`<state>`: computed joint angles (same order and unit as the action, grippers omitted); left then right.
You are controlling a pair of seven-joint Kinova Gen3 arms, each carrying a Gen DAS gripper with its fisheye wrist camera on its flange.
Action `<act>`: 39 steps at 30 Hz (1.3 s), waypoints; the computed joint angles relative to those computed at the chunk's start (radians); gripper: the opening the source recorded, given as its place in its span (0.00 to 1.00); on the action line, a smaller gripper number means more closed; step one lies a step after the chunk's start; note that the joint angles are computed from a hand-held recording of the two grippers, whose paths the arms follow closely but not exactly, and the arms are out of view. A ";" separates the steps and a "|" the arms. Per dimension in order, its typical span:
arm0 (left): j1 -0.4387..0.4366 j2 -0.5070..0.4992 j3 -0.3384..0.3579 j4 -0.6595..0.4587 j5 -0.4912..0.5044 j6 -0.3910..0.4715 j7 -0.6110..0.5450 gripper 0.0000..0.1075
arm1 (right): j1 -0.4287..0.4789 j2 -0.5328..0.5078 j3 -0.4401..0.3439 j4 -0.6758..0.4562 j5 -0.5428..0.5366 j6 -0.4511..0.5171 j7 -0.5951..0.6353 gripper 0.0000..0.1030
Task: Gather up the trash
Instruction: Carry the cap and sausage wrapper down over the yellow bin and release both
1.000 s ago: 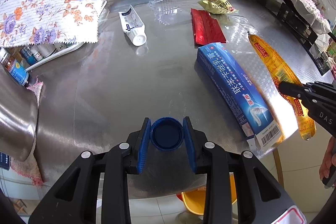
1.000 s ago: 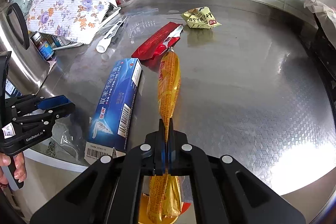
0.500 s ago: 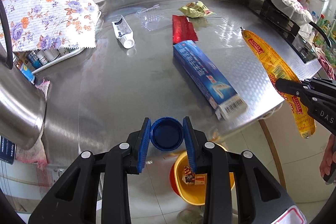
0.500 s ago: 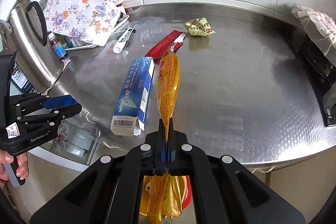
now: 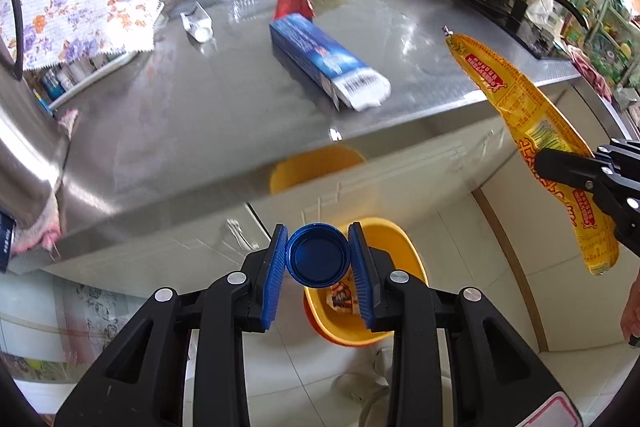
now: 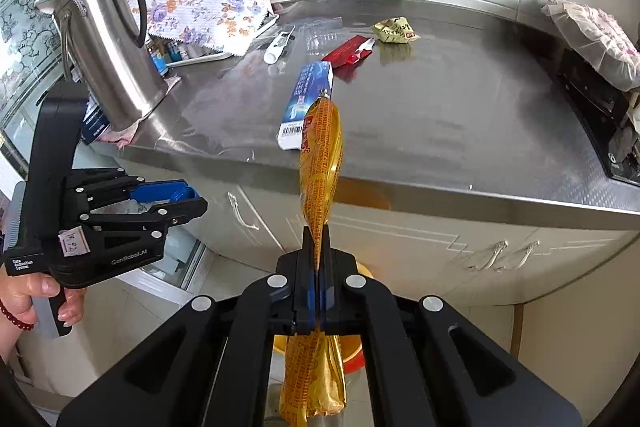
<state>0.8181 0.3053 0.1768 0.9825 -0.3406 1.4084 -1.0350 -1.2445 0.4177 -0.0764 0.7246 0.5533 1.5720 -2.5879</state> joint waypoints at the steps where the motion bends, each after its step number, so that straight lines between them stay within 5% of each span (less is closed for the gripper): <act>1: 0.002 -0.005 0.003 0.021 0.007 -0.007 0.003 0.29 | -0.005 -0.012 -0.005 0.028 -0.006 -0.010 -0.017 0.02; 8: -0.017 -0.003 0.030 0.123 0.073 -0.050 -0.004 0.29 | 0.019 -0.053 -0.065 0.184 -0.093 -0.073 -0.083 0.02; 21: -0.071 0.112 0.044 0.240 0.225 -0.141 -0.141 0.29 | 0.274 -0.074 -0.157 0.545 -0.389 -0.387 -0.012 0.02; 39: -0.082 0.289 0.014 0.264 0.315 -0.165 -0.181 0.29 | 0.425 0.074 -0.149 0.665 -0.624 -0.588 0.183 0.02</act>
